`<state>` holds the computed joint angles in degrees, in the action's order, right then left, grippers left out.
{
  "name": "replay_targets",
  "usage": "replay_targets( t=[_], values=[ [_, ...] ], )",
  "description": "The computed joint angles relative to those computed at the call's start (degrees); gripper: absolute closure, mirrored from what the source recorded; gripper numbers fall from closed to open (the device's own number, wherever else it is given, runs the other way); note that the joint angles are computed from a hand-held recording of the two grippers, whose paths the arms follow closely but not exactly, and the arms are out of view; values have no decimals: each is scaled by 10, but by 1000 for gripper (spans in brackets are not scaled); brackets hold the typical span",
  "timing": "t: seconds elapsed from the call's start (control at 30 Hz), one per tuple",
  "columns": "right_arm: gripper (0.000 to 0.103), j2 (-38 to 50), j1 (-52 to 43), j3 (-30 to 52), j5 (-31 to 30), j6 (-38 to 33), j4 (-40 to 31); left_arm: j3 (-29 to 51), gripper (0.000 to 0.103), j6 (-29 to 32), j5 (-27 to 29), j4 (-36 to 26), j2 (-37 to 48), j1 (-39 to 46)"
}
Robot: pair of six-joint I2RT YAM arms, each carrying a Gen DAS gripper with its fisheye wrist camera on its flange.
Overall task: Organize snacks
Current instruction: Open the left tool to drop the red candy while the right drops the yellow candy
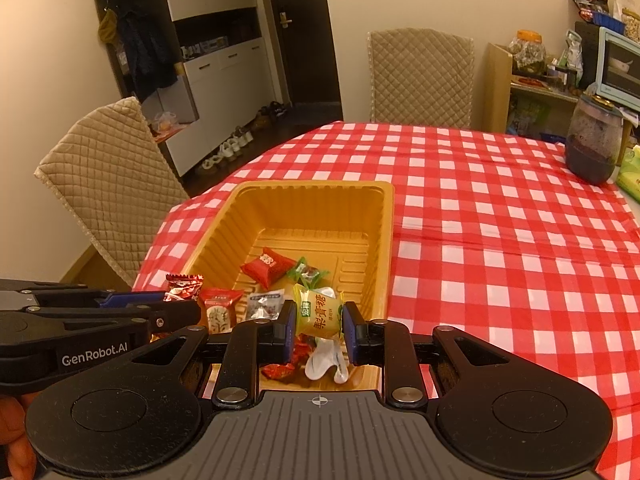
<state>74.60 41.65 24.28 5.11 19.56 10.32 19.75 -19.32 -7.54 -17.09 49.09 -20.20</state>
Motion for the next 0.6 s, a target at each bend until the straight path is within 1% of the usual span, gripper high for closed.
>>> replay_targets(
  t=[0.27,0.6],
  values=[
    [78,72,-28,30,-22,-11,36,14,83,31,30,66,76,40],
    [78,127,-49,66,-39,-21,55,45,83,56,52,129,170,69]
  ],
)
